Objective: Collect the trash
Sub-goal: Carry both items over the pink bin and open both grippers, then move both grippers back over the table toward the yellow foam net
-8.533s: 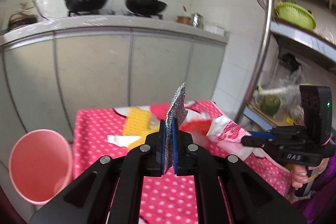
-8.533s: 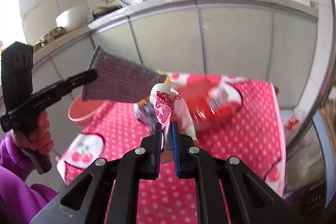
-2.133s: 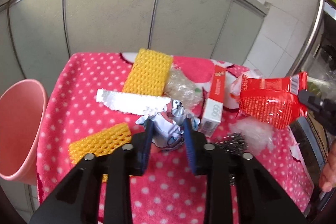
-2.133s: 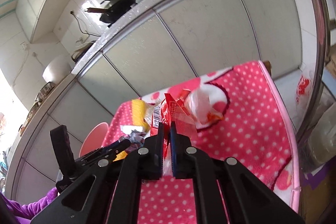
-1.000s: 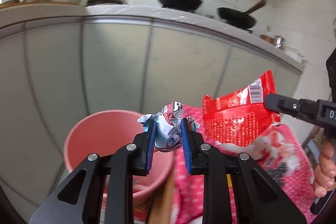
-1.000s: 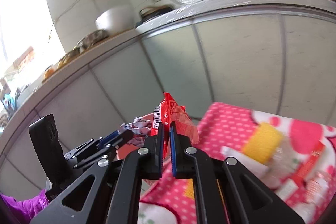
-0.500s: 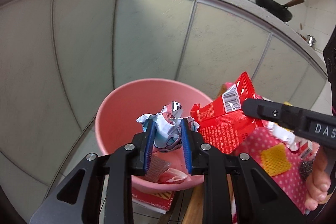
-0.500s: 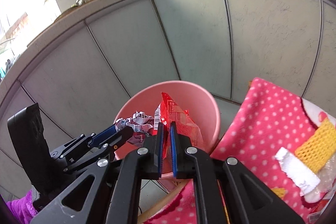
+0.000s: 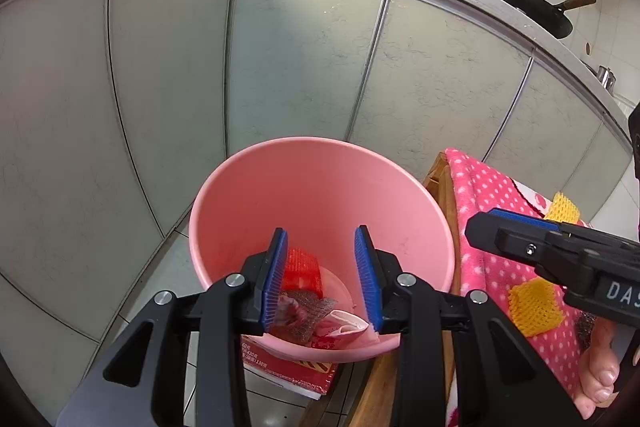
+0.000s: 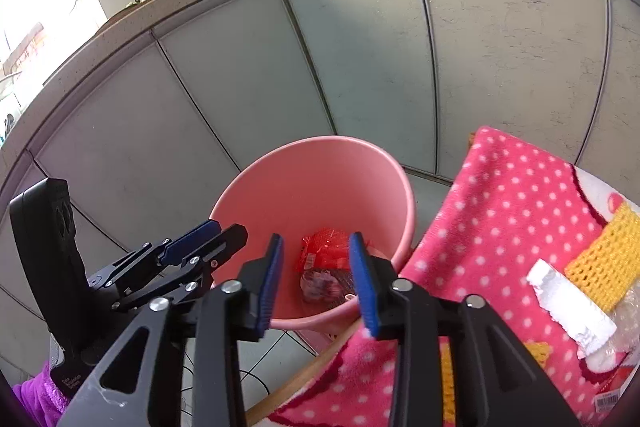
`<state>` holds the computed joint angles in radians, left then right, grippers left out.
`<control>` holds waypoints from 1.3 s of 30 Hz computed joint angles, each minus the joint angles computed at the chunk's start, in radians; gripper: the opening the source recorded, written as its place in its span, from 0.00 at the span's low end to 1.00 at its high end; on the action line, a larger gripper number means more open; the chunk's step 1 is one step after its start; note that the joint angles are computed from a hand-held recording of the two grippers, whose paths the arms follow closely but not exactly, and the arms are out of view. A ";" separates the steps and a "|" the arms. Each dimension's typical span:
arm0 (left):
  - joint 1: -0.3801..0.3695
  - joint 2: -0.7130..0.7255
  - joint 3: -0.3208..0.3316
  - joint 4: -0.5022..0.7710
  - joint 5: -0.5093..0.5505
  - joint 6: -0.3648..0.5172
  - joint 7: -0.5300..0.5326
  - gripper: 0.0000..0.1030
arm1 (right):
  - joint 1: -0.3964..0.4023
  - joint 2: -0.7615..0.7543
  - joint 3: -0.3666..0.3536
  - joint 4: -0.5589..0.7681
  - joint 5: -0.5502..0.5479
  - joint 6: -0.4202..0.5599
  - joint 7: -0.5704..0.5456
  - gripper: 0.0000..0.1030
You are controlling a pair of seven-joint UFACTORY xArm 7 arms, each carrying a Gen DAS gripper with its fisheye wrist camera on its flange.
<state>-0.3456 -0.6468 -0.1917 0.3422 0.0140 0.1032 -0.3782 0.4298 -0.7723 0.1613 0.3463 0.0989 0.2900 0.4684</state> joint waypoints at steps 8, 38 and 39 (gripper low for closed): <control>0.018 -0.039 -0.044 0.017 0.016 0.044 -0.033 0.37 | -0.003 -0.118 0.012 -0.050 -0.004 0.067 0.029 0.38; 0.000 -0.086 -0.125 0.080 0.100 0.171 -0.131 0.37 | -0.054 -0.429 0.045 -0.144 -0.041 0.289 0.116 0.40; -0.002 -0.085 -0.126 0.081 0.100 0.172 -0.132 0.37 | -0.062 -0.442 0.051 -0.144 -0.047 0.307 0.123 0.40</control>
<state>-0.3479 -0.7317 -0.3174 0.4229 0.1141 0.2749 -0.5097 0.3679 -1.2139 0.2126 0.2026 0.0519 0.5966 0.5918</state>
